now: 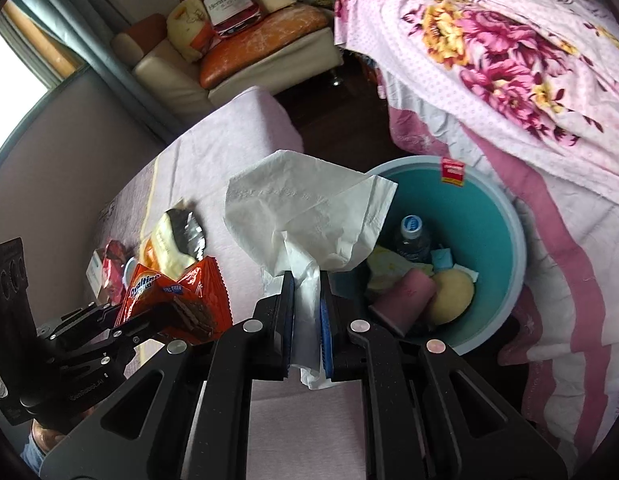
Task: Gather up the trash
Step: 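Carry the wrapper and tissue over the teal bin, then open both grippers to drop the tissue and wrapper into the bin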
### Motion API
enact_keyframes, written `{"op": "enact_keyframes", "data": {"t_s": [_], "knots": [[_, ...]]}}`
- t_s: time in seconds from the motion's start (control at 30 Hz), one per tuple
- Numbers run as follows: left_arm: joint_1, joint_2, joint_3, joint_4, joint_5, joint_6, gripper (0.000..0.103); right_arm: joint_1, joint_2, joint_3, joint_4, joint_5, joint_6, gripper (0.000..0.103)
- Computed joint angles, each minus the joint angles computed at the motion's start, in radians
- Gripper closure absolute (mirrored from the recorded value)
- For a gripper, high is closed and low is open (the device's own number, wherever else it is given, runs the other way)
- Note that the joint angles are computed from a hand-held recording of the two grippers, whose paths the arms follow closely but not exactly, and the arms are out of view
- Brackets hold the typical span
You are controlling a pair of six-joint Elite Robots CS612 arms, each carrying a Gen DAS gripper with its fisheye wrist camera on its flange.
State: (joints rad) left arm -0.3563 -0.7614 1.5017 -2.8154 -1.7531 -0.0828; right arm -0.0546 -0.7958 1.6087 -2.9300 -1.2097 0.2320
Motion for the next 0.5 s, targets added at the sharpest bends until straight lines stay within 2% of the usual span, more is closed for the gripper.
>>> {"op": "enact_keyframes", "data": {"t_s": [0.3, 0.5], "knots": [[-0.043, 0.055, -0.101, 0.084, -0.008, 0.037, 0.070, -0.051, 0.003, 0.015, -0.013, -0.016, 0.038, 0.092], [-0.059, 0.090, -0.163, 0.127, -0.013, 0.055, 0.070, -0.074, 0.014, 0.010, 0.000, -0.010, 0.056, 0.091]]}}
